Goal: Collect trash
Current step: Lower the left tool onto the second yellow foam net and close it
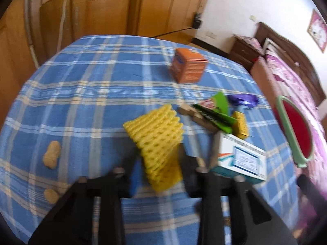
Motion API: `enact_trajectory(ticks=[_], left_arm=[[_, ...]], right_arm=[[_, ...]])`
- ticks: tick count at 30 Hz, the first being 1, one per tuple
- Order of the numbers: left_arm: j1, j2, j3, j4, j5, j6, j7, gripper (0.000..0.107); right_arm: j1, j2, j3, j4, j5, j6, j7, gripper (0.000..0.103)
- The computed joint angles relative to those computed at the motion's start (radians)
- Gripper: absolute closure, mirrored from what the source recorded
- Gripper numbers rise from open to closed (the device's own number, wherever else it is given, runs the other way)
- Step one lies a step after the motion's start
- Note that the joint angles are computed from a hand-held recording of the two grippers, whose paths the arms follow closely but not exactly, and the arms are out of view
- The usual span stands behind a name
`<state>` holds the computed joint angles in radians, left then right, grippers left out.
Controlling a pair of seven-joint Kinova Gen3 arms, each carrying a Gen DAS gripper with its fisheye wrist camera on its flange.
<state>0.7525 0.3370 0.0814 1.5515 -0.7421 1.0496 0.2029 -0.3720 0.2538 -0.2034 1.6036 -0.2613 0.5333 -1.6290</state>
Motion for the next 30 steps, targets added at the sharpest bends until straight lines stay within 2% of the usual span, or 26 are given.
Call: enact_trajectory(ticks=[3, 7, 9, 10, 14, 30], left_arm=[[0.014, -0.002, 0.004, 0.000, -0.027, -0.007, -0.009, 0.091], [0.025, -0.022, 0.006, 0.019, -0.046, -0.020, 0.006, 0.092], [0.029, -0.033, 0.009, 0.029, -0.055, -0.013, 0.023, 0.092], [0.031, -0.040, 0.012, 0.034, -0.060, -0.008, 0.033, 0.092], [0.028, -0.068, 0.026, 0.063, -0.070, 0.007, 0.075, 0.092], [-0.009, -0.114, 0.077, 0.140, -0.076, 0.012, 0.158, 0.092]], right_arm=[[-0.004, 0.014, -0.008, -0.021, 0.001, 0.019, 0.017, 0.036], [0.018, 0.050, -0.040, -0.063, -0.046, 0.066, 0.093, 0.036], [0.023, 0.072, -0.054, -0.087, -0.071, 0.087, 0.134, 0.030], [0.024, 0.081, -0.059, -0.095, -0.082, 0.093, 0.154, 0.022], [0.016, 0.113, -0.073, -0.134, -0.097, 0.111, 0.230, 0.021], [-0.164, 0.278, -0.008, -0.426, 0.101, 0.353, 0.326, 0.021]])
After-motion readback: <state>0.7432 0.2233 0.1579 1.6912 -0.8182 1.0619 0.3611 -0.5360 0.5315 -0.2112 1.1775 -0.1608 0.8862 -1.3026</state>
